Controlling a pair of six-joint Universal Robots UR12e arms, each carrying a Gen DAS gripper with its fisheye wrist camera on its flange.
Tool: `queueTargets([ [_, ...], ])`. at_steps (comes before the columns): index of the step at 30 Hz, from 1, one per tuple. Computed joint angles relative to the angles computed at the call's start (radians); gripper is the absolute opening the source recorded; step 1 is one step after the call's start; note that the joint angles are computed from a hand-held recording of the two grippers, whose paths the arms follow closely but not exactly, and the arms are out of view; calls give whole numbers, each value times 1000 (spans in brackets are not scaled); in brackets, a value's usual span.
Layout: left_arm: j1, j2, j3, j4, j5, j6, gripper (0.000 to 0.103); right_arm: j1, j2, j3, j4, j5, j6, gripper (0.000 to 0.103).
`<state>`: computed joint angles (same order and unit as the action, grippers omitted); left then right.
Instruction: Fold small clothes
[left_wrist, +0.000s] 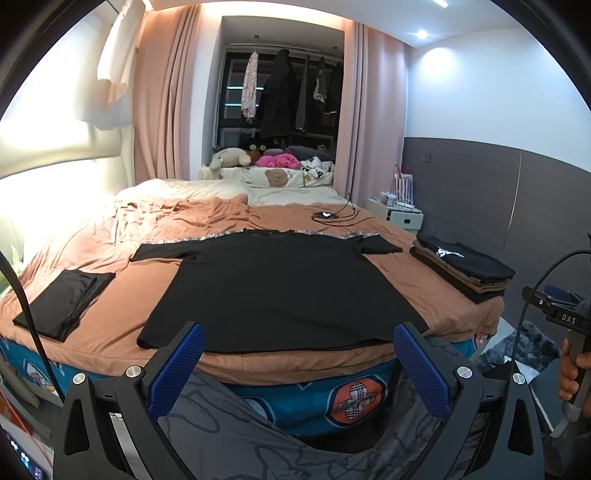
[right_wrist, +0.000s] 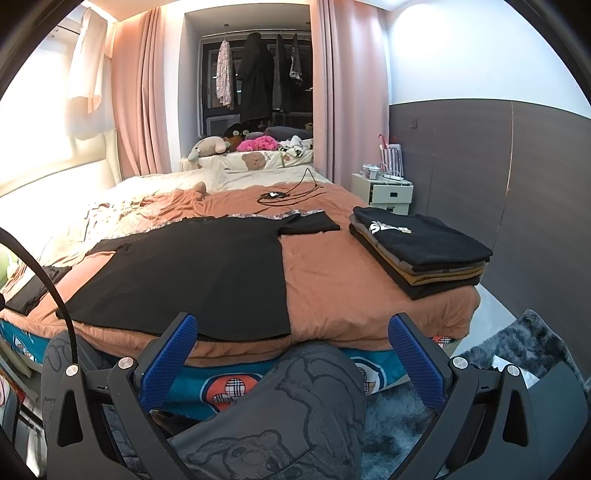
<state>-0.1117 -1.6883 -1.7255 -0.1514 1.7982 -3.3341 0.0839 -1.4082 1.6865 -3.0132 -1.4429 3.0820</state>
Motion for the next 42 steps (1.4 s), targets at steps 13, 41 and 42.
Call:
queueTargets([
  [13,2,-6,5,-13,8,-5,103,-2,9,-16,11,6,6,103],
  [41,64,-7,39,-104,84,-92,103,44,144,-262,168,33,-18,103],
  [42,74,-9,47,-119,75,-105,103,44,153,-273,170,36,-13,103],
])
